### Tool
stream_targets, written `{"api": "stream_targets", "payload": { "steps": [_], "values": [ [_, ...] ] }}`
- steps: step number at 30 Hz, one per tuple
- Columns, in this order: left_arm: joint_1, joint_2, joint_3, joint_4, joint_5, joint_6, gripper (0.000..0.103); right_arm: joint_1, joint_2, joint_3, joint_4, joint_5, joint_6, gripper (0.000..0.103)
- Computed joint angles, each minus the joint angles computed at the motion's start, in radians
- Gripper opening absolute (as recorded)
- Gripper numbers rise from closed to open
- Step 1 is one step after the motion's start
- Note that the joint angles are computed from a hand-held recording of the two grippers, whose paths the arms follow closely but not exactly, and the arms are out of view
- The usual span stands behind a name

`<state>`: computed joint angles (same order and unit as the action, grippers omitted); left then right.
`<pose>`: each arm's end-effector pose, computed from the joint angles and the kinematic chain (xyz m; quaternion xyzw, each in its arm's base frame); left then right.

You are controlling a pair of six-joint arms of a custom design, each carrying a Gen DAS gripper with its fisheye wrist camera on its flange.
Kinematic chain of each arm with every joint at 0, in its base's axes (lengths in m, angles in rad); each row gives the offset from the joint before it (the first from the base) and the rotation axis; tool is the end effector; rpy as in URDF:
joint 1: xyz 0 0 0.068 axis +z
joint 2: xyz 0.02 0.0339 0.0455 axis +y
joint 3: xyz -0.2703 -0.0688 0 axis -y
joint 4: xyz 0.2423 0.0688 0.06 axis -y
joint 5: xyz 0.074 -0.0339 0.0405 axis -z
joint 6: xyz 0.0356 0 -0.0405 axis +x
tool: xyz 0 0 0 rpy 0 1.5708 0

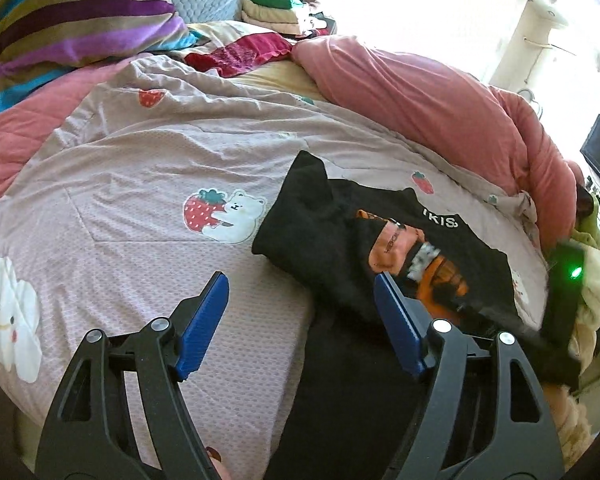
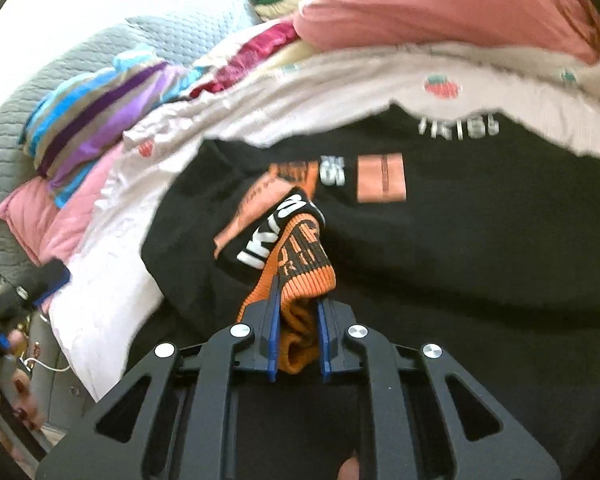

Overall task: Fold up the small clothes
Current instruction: 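Grasp the folded cuff with the right tool and lift it, then lay the cuff flat on the shirt and open the right tool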

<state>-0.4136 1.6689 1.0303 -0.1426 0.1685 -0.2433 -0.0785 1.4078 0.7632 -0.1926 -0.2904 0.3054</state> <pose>0.3220 -0.1478 0.2094 0.1105 0.9137 -0.1972 0.3377 0.2782 -0.0117 0.2023 0.1253 0.9166 0.1744 0.3373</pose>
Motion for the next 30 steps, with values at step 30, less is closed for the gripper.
{"api": "stream_targets", "payload": {
  "steps": [30],
  "values": [
    [-0.111,0.159,0.223,-0.091,-0.009,0.022,0.067,-0.499,-0.038,0.145,-0.165,-0.049,-0.320,0.013]
  ]
}}
